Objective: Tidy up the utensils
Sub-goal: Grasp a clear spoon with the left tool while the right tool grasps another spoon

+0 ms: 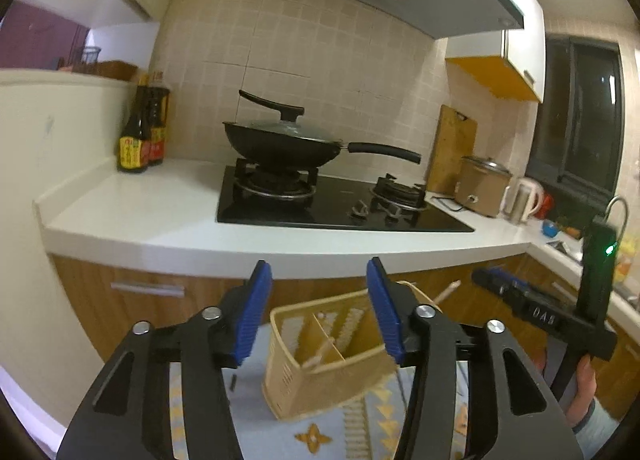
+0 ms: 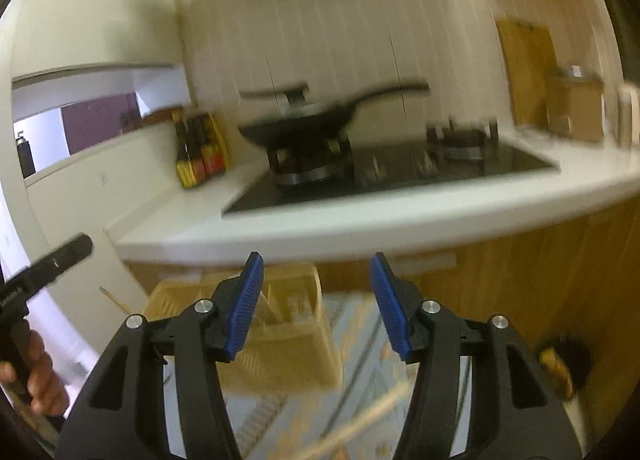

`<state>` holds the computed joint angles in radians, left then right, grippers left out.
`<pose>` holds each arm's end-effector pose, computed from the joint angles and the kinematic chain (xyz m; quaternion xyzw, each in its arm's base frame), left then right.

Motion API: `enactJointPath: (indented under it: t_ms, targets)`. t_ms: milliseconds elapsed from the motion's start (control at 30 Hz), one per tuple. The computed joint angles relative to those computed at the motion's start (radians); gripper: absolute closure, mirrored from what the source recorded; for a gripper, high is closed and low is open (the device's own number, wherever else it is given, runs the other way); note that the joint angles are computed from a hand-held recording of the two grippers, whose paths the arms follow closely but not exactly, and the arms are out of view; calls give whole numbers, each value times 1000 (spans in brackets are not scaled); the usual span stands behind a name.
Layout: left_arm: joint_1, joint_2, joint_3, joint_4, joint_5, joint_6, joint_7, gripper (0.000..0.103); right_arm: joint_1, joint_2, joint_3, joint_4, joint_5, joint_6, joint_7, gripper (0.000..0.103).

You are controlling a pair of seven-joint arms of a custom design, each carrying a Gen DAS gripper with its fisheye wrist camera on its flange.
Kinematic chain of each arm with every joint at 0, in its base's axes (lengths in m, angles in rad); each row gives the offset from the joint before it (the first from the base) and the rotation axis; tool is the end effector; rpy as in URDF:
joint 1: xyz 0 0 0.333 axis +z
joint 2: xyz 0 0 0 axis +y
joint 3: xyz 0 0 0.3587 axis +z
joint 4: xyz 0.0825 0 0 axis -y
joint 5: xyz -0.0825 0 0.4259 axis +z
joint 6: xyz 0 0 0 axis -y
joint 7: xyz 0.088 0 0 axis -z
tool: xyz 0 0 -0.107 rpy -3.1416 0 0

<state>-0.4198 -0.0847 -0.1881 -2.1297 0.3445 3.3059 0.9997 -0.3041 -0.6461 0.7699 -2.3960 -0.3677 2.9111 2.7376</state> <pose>0.4658 -0.3721 0.6206 -0.4388 0.6822 -0.5516 0.1945 0.3865 0.3026 0.6044 -0.5191 0.6691 -0.3151 0.4284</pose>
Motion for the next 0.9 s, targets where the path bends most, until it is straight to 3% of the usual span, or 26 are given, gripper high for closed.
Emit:
enactJointPath:
  t_ms: [33,67,100,133,200,233,300,367,467,700,800,900]
  targets:
    - [-52,-18,52,-20,12,-6,-14,52,62,7,-39,-12,30,-43,-18,51]
    - [-70,-32,70,-33,26,-16,-27,52,107,10,-67,-17,49,-90,-28,51]
    - [-52,-48,61,-41,94,-34,-91,52,158,18,-97,-20,70,-152,-39,51]
    - [0,-62,17,-49,158,-50,-156,52,199,31,-123,-22,81,-185,-49,51]
    - [20,-95,-21,-93,75,-76,-96,52,284,58,-179,-32,118,-241,-61,51]
    - [-23,-108,0,-120,-31,-87,-4,52,334,80,-212,-38,151,-273,-68,51]
    - [-164,-125,109,-163,-131,-125,86,52,408,122,-261,-48,189,-304,-77,51]
    - [-240,-134,162,-189,-203,-166,149,53,476,178,-304,-48,227,-343,-84,52]
    - [-399,-136,277,-211,-387,-283,317,54,596,221,-385,-69,304,-316,-126,53]
    - [-426,-100,273,-220,-624,-527,505,63,756,225,-415,-102,359,-319,-206,65]
    - [-368,-91,206,-225,-549,-559,458,69,796,207,-416,-130,398,-317,-207,69]
    - [-297,-92,112,-221,-394,-594,378,69,819,190,-414,-152,422,-322,-205,71]
